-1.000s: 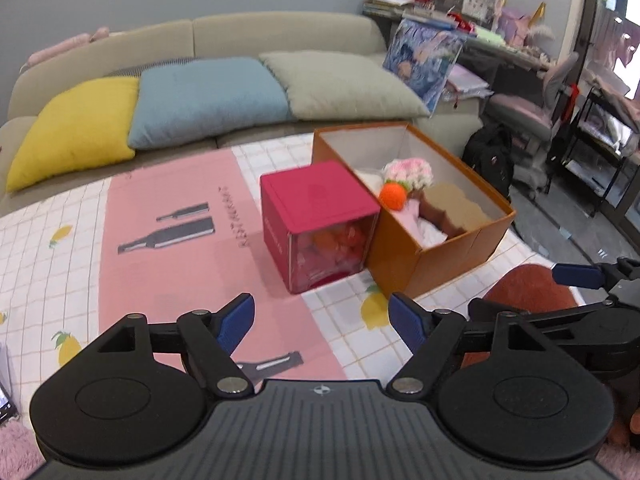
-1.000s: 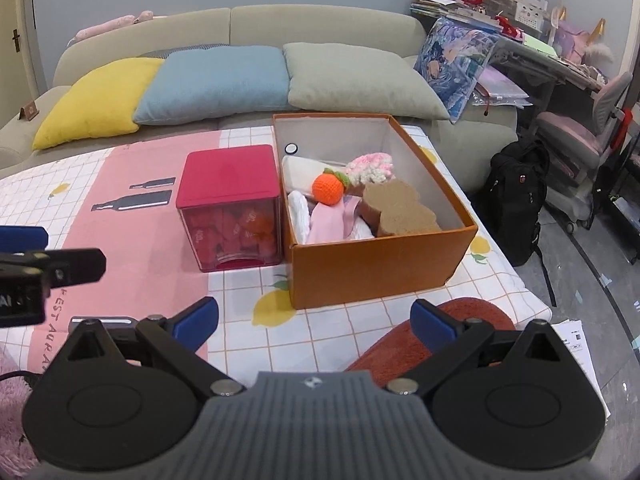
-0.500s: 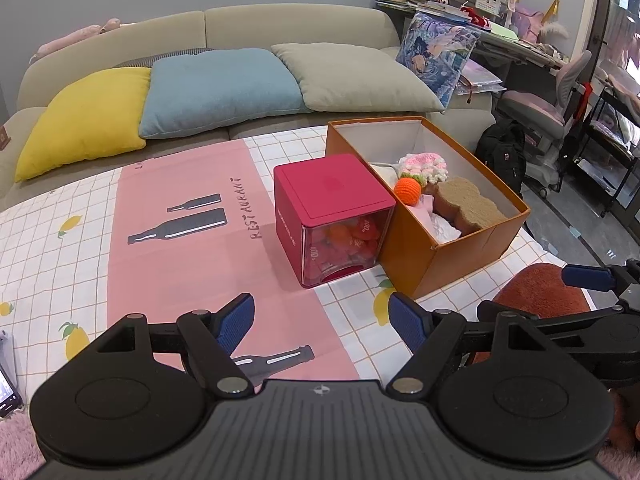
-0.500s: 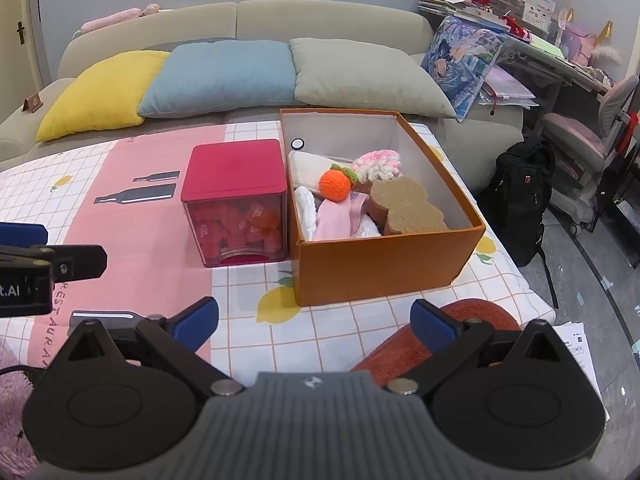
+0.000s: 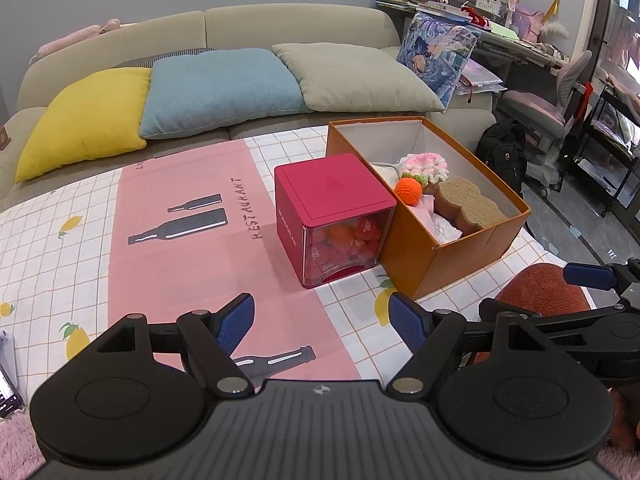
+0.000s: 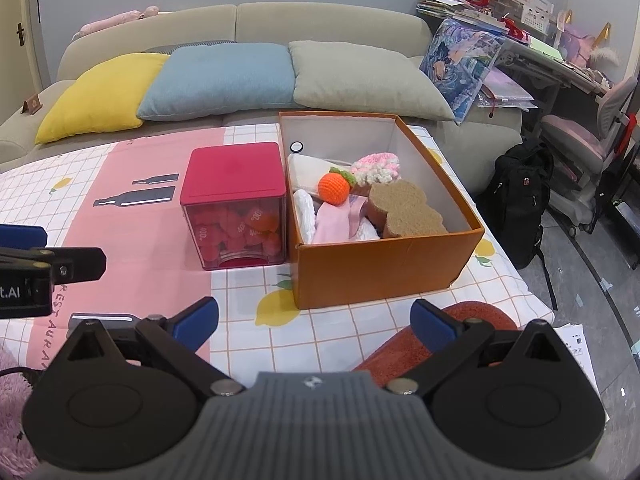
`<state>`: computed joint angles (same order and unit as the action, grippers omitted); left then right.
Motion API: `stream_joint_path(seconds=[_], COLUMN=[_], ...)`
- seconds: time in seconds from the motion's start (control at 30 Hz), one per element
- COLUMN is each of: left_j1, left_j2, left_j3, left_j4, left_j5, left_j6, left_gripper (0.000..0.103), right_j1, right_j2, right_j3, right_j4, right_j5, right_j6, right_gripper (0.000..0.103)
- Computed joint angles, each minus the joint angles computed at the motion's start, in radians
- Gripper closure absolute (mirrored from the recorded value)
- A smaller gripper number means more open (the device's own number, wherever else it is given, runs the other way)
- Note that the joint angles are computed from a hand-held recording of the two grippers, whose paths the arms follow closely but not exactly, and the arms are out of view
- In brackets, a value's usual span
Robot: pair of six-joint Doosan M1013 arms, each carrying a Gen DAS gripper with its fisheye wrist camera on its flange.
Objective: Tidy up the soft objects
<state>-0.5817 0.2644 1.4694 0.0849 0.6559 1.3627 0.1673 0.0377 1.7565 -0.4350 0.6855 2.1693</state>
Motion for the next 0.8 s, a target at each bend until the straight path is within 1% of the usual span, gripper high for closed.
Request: stream_joint_path(seconds=[0.8], left_j1=[0.002], left_j2=[0.003], left_j3=[-0.005], left_j4=[-0.001], left_j5=[0.003], left_j6=[0.000], left_gripper=[0.013], right_j1=[-0.002], right_j2=[0.002], right_j3=[0.004], right_j4=[0.013], right_j5=[-0.006], right_j6=[-0.012], right_gripper=[0.003])
